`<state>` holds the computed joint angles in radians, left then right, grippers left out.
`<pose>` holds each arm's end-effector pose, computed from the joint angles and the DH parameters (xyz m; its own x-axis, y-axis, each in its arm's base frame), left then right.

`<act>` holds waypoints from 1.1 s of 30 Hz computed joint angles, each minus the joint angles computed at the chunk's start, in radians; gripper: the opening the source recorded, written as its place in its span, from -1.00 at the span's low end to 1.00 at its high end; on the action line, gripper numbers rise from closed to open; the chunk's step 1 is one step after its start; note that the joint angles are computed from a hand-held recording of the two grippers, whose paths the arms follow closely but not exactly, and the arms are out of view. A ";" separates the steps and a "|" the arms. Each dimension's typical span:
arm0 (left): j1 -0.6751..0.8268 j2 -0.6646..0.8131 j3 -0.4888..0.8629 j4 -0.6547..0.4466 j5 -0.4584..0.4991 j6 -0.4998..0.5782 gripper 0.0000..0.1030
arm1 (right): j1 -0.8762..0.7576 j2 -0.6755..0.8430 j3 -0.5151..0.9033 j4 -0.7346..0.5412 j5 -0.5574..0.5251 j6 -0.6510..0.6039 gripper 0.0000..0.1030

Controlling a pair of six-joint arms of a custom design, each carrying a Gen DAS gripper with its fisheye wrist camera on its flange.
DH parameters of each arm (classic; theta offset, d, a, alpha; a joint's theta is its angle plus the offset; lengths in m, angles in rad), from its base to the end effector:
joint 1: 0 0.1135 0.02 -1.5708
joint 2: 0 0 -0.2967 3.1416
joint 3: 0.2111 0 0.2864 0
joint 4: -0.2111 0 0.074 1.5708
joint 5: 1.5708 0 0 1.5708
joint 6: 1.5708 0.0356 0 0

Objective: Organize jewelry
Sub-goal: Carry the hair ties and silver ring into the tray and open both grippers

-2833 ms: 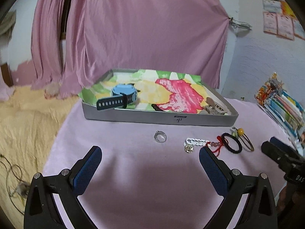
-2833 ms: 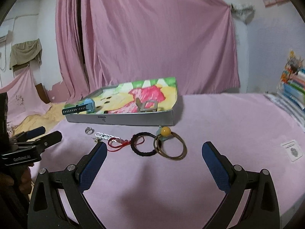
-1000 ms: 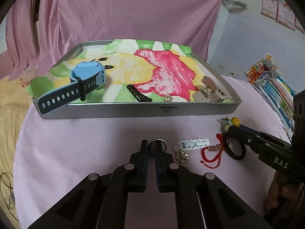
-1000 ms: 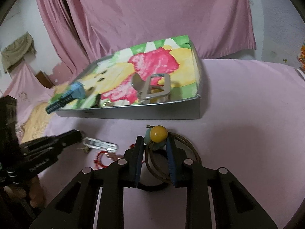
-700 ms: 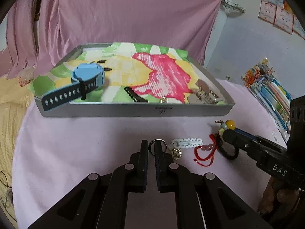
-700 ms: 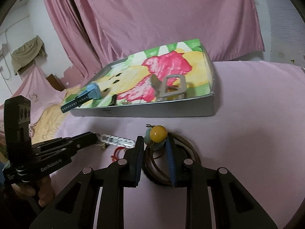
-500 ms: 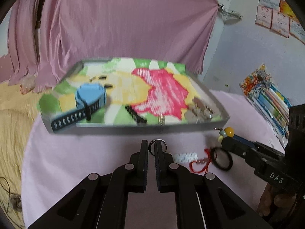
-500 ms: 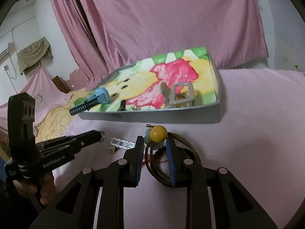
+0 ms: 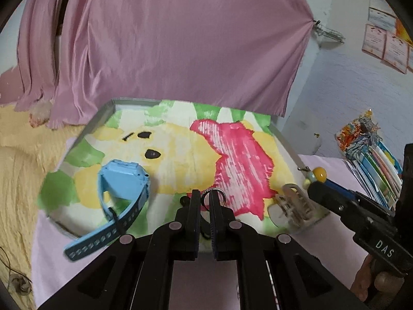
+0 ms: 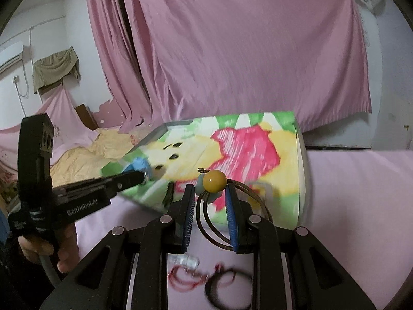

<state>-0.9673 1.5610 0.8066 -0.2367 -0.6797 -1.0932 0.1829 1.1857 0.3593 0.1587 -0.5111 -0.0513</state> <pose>0.1989 -0.2491 0.1771 -0.6134 -0.3271 -0.7188 -0.2171 0.9450 -0.2448 0.2180 0.0580 0.1581 -0.5806 -0.1529 -0.7997 -0.5668 0.7810 0.2622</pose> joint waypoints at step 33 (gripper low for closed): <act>0.089 0.050 -0.023 0.052 0.136 -0.003 -0.87 | 0.167 0.482 0.361 -0.151 0.191 -0.080 -0.58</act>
<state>-0.8785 1.6110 0.7841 -0.1847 -0.5438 -1.0960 0.3503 1.6674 0.7200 0.0076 -0.3198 -0.1315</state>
